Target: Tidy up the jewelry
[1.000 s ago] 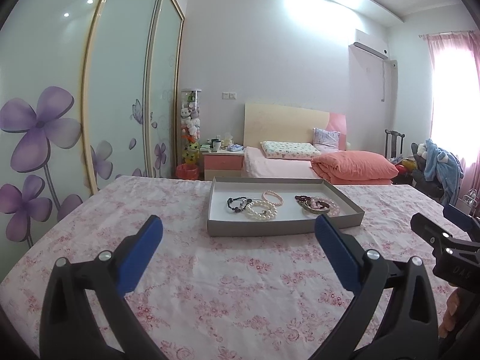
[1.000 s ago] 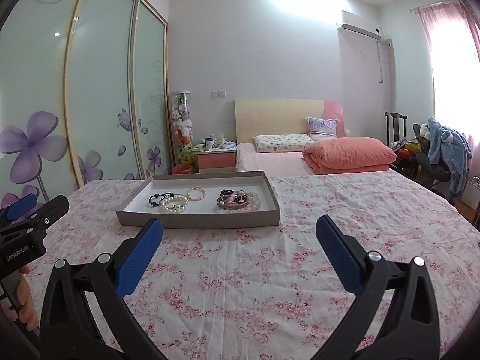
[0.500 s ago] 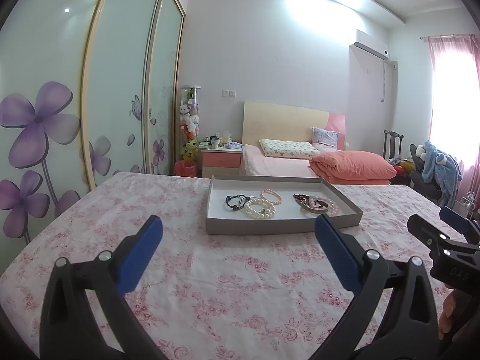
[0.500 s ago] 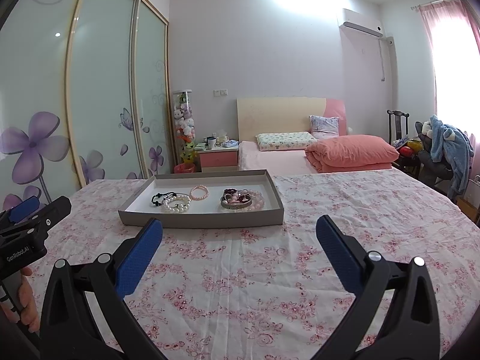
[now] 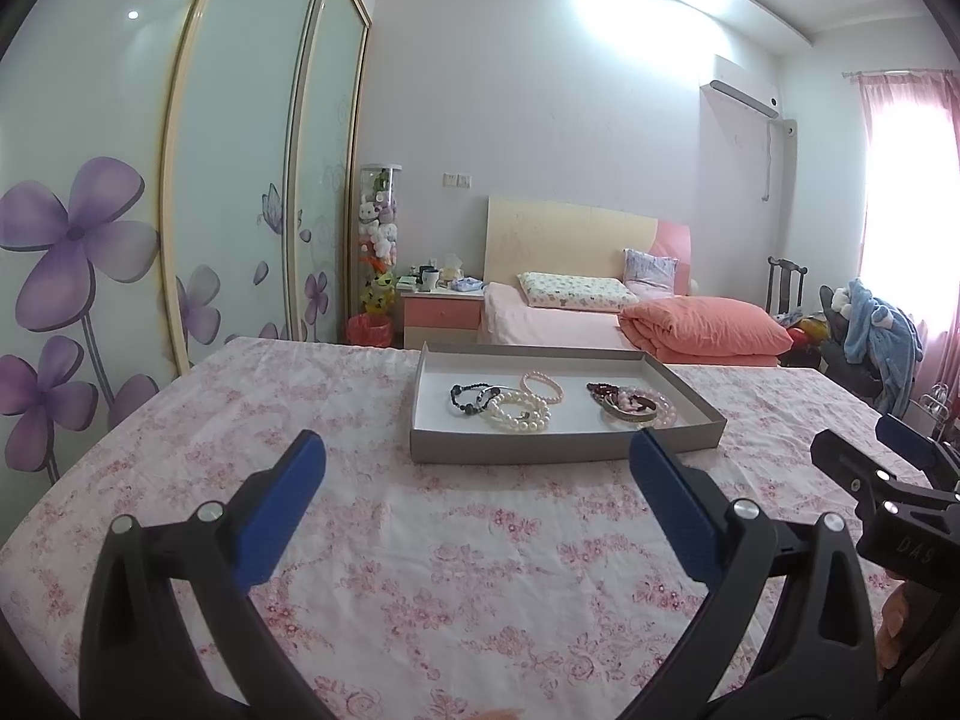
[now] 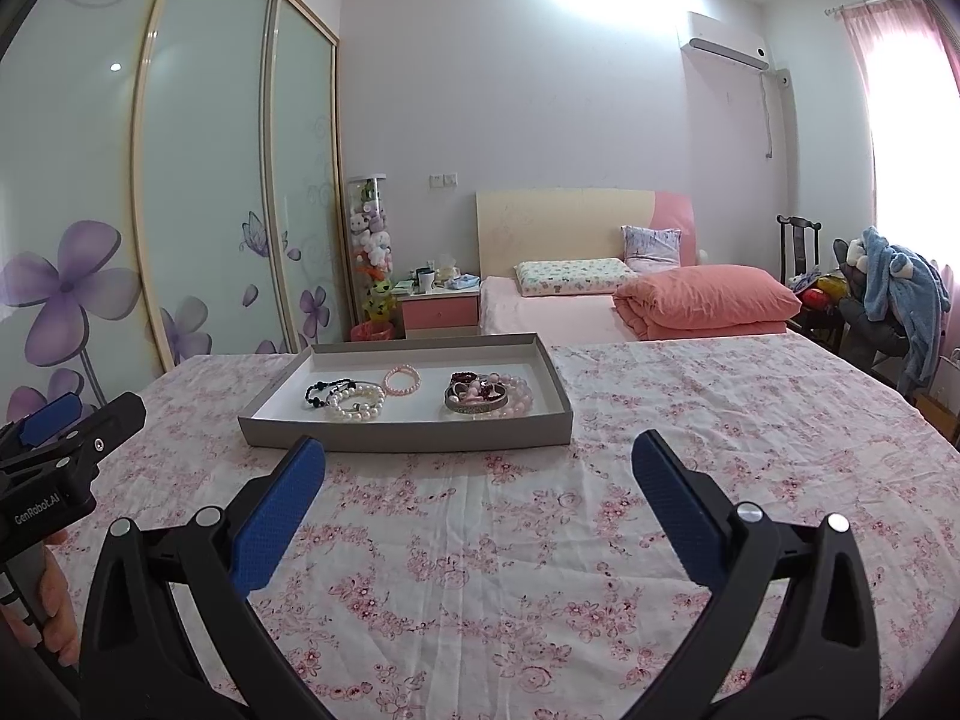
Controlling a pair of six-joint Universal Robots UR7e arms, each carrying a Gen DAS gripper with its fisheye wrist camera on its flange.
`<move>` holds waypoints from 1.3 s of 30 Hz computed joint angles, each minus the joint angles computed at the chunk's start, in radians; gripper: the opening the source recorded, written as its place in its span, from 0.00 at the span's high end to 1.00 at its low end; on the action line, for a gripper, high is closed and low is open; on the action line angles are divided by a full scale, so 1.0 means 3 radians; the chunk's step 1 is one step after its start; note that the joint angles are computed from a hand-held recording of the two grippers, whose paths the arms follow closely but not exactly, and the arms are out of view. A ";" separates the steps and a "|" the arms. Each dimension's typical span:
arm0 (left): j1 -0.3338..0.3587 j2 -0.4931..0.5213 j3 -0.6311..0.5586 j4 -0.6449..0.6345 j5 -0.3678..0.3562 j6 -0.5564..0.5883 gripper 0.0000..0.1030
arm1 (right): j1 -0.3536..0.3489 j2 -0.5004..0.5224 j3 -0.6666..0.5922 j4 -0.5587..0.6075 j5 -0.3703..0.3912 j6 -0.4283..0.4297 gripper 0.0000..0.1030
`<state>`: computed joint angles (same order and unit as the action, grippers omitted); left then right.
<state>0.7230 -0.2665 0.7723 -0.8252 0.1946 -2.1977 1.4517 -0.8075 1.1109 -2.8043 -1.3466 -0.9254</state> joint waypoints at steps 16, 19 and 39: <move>0.0008 0.0049 -0.0129 0.0257 0.0001 -0.0177 0.04 | 0.0000 0.0007 -0.0004 0.0010 -0.0008 -0.0002 0.02; 0.0008 0.0050 -0.0144 0.0316 0.0003 -0.0225 0.04 | 0.0001 0.0005 -0.0001 0.0008 -0.0007 -0.0001 0.02; 0.0006 0.0059 -0.0161 0.0332 0.0001 -0.0232 0.04 | -0.0010 -0.0012 0.0065 -0.0022 -0.0009 -0.0010 0.02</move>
